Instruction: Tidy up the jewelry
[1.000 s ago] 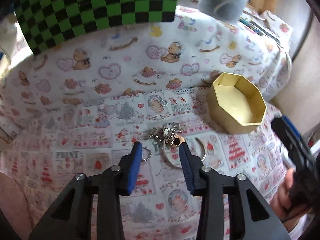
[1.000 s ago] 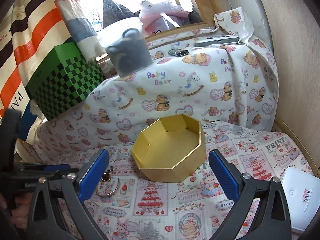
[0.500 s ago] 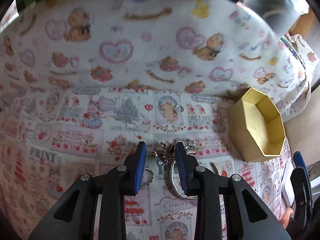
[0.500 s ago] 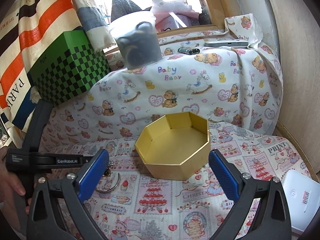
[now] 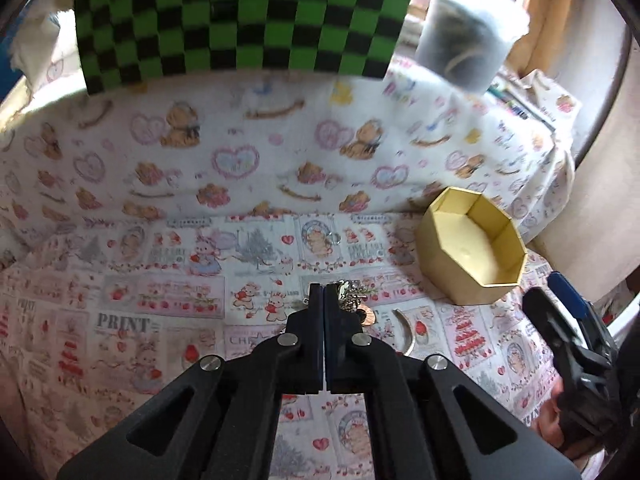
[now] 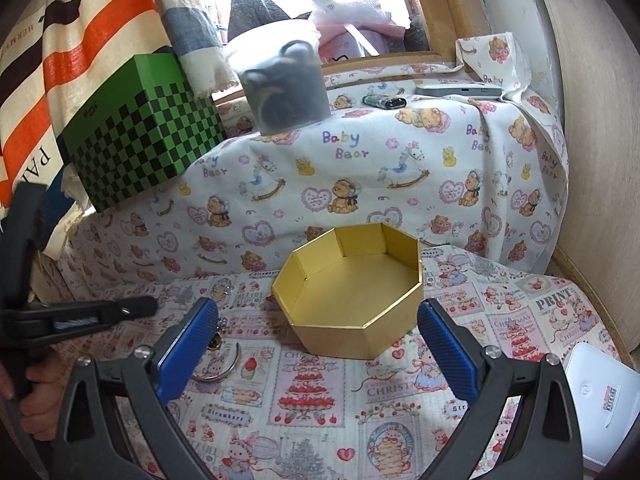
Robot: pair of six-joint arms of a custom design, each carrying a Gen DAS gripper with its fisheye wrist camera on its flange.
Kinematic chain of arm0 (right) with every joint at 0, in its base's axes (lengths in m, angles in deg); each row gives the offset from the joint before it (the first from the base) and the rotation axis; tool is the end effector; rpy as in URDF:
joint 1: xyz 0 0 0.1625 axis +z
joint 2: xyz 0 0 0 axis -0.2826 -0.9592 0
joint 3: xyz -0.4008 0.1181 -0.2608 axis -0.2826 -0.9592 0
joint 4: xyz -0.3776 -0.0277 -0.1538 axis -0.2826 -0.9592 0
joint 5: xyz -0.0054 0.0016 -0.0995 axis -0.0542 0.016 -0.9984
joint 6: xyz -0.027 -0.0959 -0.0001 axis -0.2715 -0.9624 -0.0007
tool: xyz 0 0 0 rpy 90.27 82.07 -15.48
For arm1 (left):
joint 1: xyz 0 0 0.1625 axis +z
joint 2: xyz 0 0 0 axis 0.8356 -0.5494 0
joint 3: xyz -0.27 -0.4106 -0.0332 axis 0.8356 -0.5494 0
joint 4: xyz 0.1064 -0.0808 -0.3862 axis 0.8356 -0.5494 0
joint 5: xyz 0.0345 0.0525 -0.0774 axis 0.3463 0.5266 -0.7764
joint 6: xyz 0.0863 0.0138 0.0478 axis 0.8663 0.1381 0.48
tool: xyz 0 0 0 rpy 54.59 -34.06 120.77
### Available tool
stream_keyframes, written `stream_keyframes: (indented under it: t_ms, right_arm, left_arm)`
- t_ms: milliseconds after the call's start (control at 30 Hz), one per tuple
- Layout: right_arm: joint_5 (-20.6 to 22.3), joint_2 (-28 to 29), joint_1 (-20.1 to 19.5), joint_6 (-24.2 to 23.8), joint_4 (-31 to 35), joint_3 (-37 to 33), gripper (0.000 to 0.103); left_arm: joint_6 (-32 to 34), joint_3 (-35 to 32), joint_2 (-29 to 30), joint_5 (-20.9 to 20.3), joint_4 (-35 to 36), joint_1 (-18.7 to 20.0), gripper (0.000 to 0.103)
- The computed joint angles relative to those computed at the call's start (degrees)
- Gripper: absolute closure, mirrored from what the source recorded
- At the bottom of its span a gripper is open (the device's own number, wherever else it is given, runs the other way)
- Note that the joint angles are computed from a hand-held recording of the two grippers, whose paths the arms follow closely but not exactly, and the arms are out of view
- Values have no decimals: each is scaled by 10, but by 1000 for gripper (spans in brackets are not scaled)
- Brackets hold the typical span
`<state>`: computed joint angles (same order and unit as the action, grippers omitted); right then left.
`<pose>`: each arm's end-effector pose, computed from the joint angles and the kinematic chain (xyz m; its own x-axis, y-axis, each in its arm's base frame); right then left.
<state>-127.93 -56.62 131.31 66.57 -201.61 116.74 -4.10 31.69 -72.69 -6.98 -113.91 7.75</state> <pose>0.3221 -0.5252 0.0205 -0.8507 0.0187 0.5253 -0.4335 0.5402 -0.7213 -0.0739 -0.5900 0.3049 -0.7957 0.2531 -0.5503 0.5016 0.7846 -0.3643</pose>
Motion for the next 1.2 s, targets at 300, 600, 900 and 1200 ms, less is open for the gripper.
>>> stream_keyframes:
  t_ms: [300,600,900,1200]
  right_arm:
    - [-14,8,4,-23,-6,-7,3]
    - [-8,5,3,-16,11,-6,3]
    - [-17,12,8,-36,4,-11,3]
    - [-20,11,7,-34,6,-12,3]
  left_arm:
    - [3,-18,43,26,12,7,86]
    - [-7,-33,66,27,8,18,98]
    - [12,-18,27,27,-6,6,98]
    - [36,-2,31,132,-10,-11,98]
